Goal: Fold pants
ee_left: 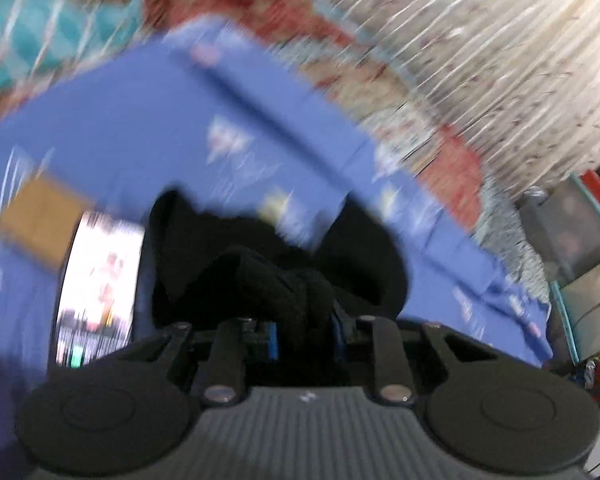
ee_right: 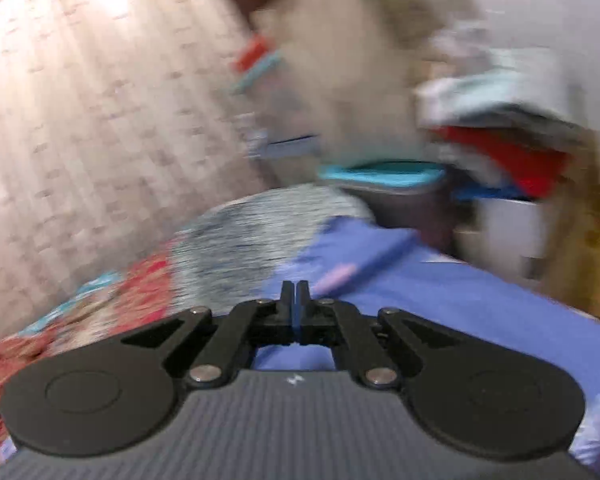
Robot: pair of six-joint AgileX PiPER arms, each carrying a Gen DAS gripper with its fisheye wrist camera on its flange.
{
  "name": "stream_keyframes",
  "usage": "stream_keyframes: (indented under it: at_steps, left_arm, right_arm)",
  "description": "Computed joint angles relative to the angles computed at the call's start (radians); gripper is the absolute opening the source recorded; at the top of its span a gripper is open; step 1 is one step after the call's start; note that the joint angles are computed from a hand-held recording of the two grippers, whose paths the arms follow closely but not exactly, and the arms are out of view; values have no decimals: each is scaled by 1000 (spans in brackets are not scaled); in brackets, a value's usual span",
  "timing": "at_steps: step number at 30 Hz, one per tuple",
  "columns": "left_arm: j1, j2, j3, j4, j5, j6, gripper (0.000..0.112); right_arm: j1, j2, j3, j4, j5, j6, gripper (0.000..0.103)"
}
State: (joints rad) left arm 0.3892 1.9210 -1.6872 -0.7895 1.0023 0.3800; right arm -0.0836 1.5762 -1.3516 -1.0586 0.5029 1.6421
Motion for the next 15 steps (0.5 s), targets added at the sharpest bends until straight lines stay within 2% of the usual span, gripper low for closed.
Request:
stream_keyframes:
  at_steps: [2, 3, 4, 5, 6, 8, 10, 11, 13, 15]
  left_arm:
    - [30, -5, 73, -12, -2, 13, 22]
    - [34, -4, 94, -9, -12, 16, 22]
    - [36, -10, 117, -3, -24, 20, 23]
    - [36, -17, 134, 5, -33, 21, 24]
    - [32, -21, 147, 11, -43, 21, 25]
    - [25, -19, 142, 25, -51, 9, 26]
    - [30, -23, 154, 14, -54, 34, 29]
    - [32, -35, 166, 16, -58, 42, 34]
    - [27, -57, 190, 39, -74, 46, 56]
    - [32, -82, 234, 27, -91, 87, 62]
  right_arm:
    - [-2, -7, 38, -4, 89, 7, 2]
    - [-14, -17, 71, 19, 97, -8, 3]
    - [-29, -29, 106, 58, 66, -23, 4]
    - [-40, -56, 168, 83, -6, -17, 6]
    - [-38, -81, 234, 72, -79, 12, 7]
    - [20, -115, 354, -4, -150, 96, 7]
    - [46, -118, 429, 0, -237, 103, 9]
    - [81, -126, 483, -35, -267, 158, 9]
    - [130, -115, 548, -119, -308, 278, 14]
    - [158, -94, 584, -130, -334, 324, 20]
